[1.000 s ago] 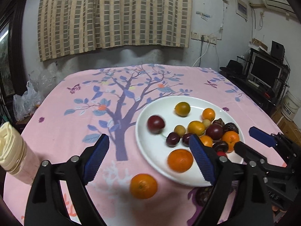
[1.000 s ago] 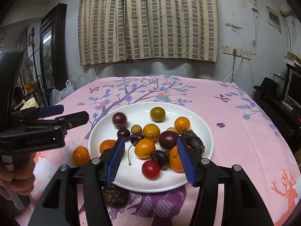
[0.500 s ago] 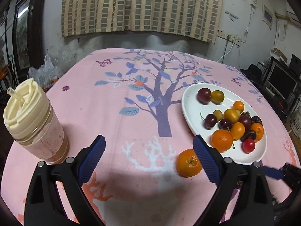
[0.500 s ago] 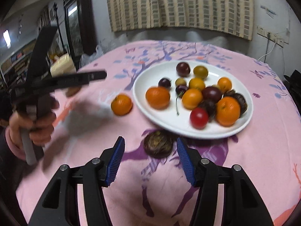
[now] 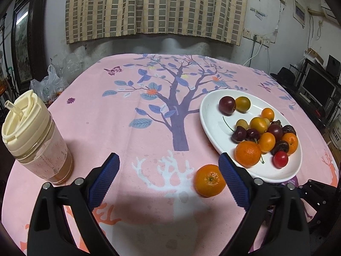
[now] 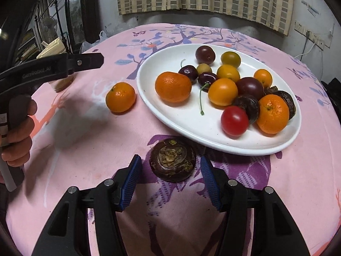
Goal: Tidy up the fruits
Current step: 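Grasp a tangerine with the left tool while the right tool grasps a mangosteen, then place the tangerine on the plate while the right tool places the mangosteen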
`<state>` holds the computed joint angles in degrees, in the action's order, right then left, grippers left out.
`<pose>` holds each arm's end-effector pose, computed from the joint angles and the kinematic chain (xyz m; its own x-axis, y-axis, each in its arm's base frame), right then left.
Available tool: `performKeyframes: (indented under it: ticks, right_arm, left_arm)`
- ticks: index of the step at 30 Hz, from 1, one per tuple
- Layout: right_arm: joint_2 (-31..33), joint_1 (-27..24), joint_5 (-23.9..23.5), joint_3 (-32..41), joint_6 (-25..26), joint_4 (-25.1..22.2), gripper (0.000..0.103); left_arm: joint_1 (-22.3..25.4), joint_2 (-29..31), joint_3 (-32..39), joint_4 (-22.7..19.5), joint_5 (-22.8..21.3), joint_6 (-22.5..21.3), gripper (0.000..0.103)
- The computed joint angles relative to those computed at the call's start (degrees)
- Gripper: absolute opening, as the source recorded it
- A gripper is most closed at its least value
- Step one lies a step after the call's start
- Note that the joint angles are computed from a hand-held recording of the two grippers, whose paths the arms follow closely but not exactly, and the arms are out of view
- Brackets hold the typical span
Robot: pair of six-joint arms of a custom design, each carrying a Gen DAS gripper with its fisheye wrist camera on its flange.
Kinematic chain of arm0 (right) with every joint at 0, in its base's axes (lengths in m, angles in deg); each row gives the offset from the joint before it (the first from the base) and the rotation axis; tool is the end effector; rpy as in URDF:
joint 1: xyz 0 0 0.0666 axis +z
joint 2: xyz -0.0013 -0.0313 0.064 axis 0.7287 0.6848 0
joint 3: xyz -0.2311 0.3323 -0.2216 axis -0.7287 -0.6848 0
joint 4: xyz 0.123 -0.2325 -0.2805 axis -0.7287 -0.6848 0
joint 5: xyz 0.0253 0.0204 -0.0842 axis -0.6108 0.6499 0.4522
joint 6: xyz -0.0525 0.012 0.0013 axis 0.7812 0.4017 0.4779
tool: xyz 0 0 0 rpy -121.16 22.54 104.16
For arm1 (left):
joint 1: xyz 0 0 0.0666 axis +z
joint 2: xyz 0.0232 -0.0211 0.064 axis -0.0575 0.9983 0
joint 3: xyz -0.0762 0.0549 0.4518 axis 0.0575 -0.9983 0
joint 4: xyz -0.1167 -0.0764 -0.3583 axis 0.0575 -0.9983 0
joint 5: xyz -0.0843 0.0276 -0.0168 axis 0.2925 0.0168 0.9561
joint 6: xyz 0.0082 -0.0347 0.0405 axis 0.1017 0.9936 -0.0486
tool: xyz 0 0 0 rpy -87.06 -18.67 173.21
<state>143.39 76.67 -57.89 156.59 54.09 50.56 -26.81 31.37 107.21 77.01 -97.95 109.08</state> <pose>0.5097 0.2927 0.2444 -0.7169 -0.3564 -0.5991 -0.4669 0.8837 0.0330 0.5451 -0.2259 0.2740 -0.6623 -0.0839 -0.7445 -0.0580 0.9965 -0.0607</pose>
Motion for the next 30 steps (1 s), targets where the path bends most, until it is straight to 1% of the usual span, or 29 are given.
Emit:
performKeyframes:
  ticks: [1,3,4,7,9,11,12,13,14,16,21,24,25,27,30]
  right_arm:
    - [0.19,0.08,0.4,0.3,0.1,-0.24,0.058]
    - [0.26,0.38,1.85,0.37,0.14,-0.32,0.053]
    - [0.15,0.39,2.31,0.26,0.04,-0.24,0.045]
    - [-0.26,0.47,2.79,-0.1,0.01,-0.37,0.043]
    - [-1.34,0.31,1.47,-1.24,-0.39,0.59,0.043]
    - [-2.64,-0.13,-0.64,-2.38,-1.24,1.96,0.043]
    - [-3.07,-0.28,-1.16,-2.73,-1.64,2.5,0.043]
    - [-3.56,-0.46,-1.6,-3.17,-2.05,3.15,0.043]
    - [-4.05,-0.66,-1.99,-3.62,-2.55,3.8,0.043]
    - [-4.42,-1.0,-2.61,-3.92,-3.36,4.24,0.043]
    - [-4.49,-1.13,-2.61,-3.95,-3.79,4.4,0.043]
    - [-4.53,-1.11,-2.63,-3.99,-3.6,4.56,0.043]
    - [-4.58,-1.1,-2.55,-4.06,-3.62,4.63,0.043]
    - [-4.69,-1.16,-2.52,-4.24,-3.78,4.83,0.043]
    - [-4.74,-1.17,-2.17,-4.37,-3.92,5.1,0.043]
  left_arm:
    - [-0.02,0.13,0.12,-0.19,0.03,0.22,0.092]
    - [-0.08,0.32,0.21,-0.36,0.07,0.34,0.092]
    - [-0.13,0.38,0.22,-0.39,0.02,0.27,0.092]
    - [-0.32,0.62,0.14,-0.29,0.37,0.01,0.092]
    - [-0.21,1.07,0.41,-0.83,3.12,-0.27,0.092]
    - [-0.46,1.68,0.76,-1.2,6.58,-2.08,0.092]
    - [-0.79,2.01,0.97,-1.21,7.61,-3.5,0.089]
    - [-1.07,2.24,1.08,-1.25,8.13,-4.74,0.082]
    - [-1.48,2.64,1.4,-1.58,8.29,-6.07,0.078]
    - [-2.07,3.53,2.14,-2.36,8.75,-7.85,0.065]
    - [-2.42,5.38,3.92,-4.22,7.94,-8.28,0.063]
    - [-2.41,6.31,4.99,-4.93,8.05,-8.29,0.058]
    - [-2.4,6.72,5.58,-5.74,8.29,-8.29,0.054]
    - [-2.26,7.16,6.24,-6.89,8.9,-8.14,0.051]
    - [-2.1,7.18,6.2,-6.95,8.58,-7.36,0.043]
